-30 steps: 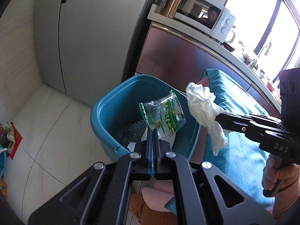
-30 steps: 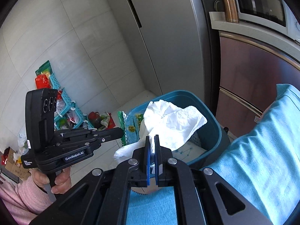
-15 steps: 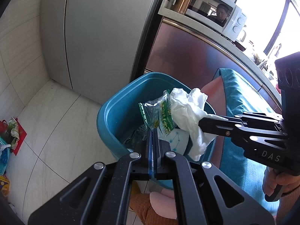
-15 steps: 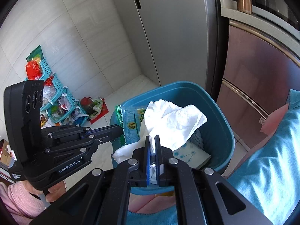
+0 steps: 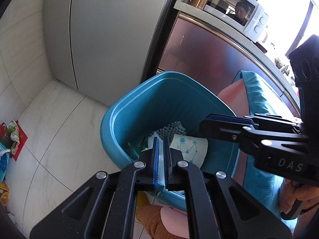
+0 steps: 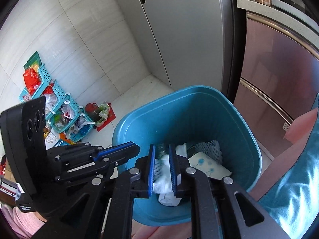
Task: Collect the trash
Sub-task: 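Open both tools to drop the packet and tissue into the wastebasket, then move both open tools back over the orange peels and gold wrappers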
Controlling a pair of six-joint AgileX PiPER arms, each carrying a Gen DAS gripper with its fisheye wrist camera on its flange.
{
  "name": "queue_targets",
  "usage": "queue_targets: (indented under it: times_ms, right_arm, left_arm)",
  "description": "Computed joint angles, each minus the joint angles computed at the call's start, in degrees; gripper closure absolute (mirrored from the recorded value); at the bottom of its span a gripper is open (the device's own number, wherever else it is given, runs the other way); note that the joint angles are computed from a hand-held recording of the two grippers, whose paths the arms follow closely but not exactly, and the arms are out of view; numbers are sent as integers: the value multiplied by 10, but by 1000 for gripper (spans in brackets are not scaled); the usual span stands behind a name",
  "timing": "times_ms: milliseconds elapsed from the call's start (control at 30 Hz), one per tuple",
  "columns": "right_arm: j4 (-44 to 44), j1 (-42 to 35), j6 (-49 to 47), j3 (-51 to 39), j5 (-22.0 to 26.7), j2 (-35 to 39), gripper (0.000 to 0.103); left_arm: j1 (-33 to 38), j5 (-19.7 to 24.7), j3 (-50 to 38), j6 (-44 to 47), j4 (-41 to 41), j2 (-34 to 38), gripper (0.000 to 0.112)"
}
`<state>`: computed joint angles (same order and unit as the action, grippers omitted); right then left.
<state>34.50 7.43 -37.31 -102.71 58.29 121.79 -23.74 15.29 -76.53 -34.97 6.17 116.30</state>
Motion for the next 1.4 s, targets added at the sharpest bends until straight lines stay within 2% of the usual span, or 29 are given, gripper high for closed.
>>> queue_targets:
  times_ms: [133,367,400,533,633,700,767,867,933,1033,1167,1233,1400]
  right_arm:
    - [25,-13,-15,24,-5,-12,89]
    - [92,-58,-84,105,-17,-64,89]
    - [107,-67,-98,119,-17,-74,88]
    - [156,-110,-162,194,-23,-134,88]
    - [185,-147,-208,252,-22,-182,87]
    - [201,-178,-230,284,-14,-211,83]
    - [215,-211,-253,315,-8,-239,82]
    - [230,-269,-280,353,12,-275,82]
    - [234,-313,-298,380,22,-304,82]
    - [240,-391,-317,404,52,-335,81]
    - [238,-489,-335,423,75,-361,79]
    - [235,-540,-347,431,86,-368,79]
    - [219,-668,-370,412,114,-345,79]
  left_arm:
    - [-2,-12,13,-6,8,-9,109]
    - [-15,-58,57,9,5,-51,98]
    - [-19,-67,64,10,6,-59,93]
    - [-49,-86,79,-87,126,-89,83]
    - [-78,-93,85,-218,273,-108,72]
    - [-93,-99,87,-239,302,-116,68]
    - [-109,-104,81,-172,241,-119,67]
    - [-135,-105,64,-10,86,-116,65]
    - [-156,-98,44,98,-15,-106,65]
    - [-188,-83,6,209,-115,-83,65]
    - [-229,-49,-62,282,-180,-41,65]
    - [-253,-34,-97,285,-182,-19,65]
    - [-300,23,-206,339,-223,46,65]
